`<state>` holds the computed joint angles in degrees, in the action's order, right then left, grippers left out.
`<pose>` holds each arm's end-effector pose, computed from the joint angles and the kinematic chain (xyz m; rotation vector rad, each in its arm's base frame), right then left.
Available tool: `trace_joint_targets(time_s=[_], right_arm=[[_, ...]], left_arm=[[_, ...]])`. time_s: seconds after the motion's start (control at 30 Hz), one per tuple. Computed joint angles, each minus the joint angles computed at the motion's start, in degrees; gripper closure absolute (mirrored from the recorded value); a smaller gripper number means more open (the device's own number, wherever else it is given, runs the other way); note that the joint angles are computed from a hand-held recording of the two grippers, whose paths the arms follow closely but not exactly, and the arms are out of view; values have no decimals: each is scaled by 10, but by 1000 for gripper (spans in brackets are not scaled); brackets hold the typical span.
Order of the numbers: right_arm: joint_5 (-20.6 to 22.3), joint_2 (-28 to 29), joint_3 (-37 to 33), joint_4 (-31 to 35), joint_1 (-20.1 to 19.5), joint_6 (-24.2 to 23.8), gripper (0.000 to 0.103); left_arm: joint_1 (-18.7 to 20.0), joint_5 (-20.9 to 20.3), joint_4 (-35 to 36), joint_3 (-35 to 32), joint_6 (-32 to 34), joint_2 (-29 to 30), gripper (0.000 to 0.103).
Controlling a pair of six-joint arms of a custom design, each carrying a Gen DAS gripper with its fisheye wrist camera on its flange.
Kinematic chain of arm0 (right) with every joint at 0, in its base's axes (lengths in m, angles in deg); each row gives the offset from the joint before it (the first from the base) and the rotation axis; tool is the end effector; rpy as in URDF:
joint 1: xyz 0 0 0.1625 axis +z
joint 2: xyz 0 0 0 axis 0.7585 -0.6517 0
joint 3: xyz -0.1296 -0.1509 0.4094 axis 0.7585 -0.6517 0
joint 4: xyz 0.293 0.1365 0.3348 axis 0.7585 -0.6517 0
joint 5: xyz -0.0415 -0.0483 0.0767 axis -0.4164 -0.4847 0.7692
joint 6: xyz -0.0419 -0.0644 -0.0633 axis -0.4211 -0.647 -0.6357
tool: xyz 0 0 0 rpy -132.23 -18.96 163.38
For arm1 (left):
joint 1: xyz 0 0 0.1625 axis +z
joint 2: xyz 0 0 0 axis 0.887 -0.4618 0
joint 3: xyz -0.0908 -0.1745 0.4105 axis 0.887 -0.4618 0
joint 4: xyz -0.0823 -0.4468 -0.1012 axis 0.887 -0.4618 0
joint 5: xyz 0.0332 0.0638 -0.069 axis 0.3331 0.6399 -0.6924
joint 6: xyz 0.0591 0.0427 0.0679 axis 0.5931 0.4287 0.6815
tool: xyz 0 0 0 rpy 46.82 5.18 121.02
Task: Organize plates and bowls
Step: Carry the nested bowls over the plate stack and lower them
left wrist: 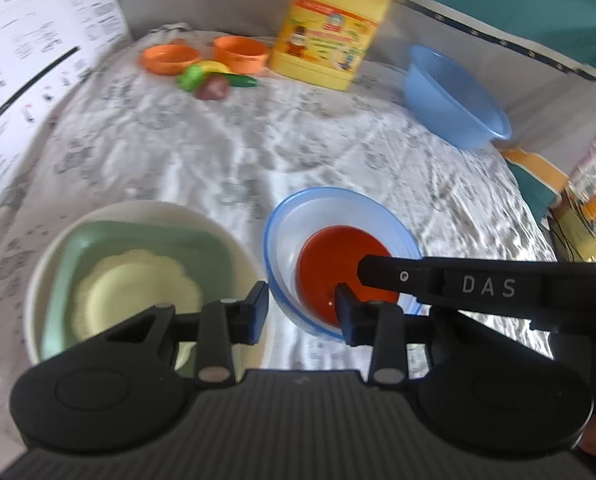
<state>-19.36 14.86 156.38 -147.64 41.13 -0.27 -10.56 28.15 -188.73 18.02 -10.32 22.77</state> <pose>0.1163 -0.7709 0.1794 0.6478 -2.6707 0.5471 -0.2777 -0.6898 0.0587 -0.0728 2.4680 -0.8552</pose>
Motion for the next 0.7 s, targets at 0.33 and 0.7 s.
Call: trace_joint_targets(time_s=[0.33,0.7], right_arm=[[8,20,-5,20,25,-8,72],[12,47,-14,42,46,-21,72]], left_arm=[[-1,37,14,45,-37,-45,68],[7,56,25,100,-77,-99,68]])
